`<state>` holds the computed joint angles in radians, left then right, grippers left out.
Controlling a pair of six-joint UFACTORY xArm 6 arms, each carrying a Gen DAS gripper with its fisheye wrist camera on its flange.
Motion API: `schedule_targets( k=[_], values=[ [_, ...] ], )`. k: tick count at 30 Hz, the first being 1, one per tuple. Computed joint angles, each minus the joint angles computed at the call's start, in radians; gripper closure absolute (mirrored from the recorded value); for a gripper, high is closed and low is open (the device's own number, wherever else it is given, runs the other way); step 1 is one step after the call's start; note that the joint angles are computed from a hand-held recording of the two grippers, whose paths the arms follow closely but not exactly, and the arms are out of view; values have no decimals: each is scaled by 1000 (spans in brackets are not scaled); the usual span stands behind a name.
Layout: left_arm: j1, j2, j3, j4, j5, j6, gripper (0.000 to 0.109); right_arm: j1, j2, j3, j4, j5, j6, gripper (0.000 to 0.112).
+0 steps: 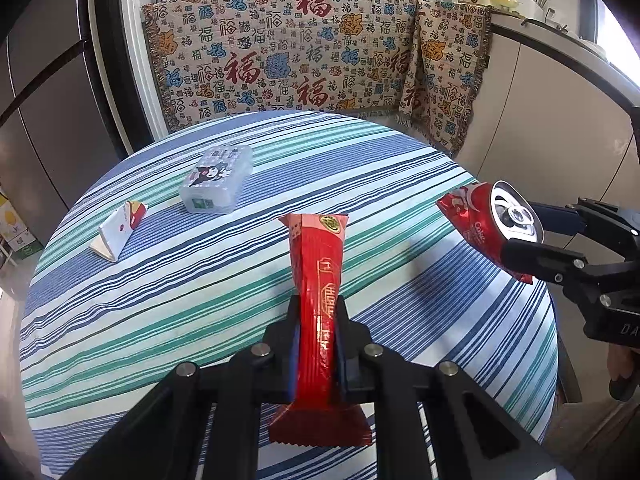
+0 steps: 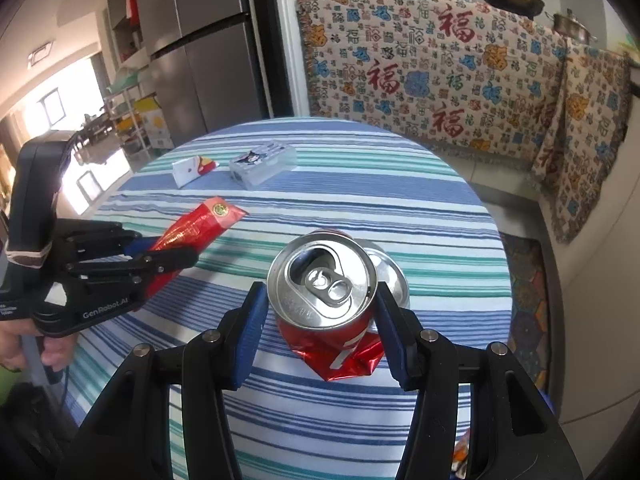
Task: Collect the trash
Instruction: 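Lift the red wrapper and cola can toward the wastebasket with both tools, then open both tools over the blue wastebasket, dropping the wrapper and can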
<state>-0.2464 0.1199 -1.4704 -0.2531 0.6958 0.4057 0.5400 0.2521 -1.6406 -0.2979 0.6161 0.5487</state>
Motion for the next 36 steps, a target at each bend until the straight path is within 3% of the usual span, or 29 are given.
schedule_targets(
  k=[21,36],
  values=[
    [-117,-7,-15,45,-5,-58,96,-57,-223,266,-74,-71,99,58],
    [-243,45,-81,16,15,-47,96,-131,-447,504,-172,-59,261,58]
  ],
)
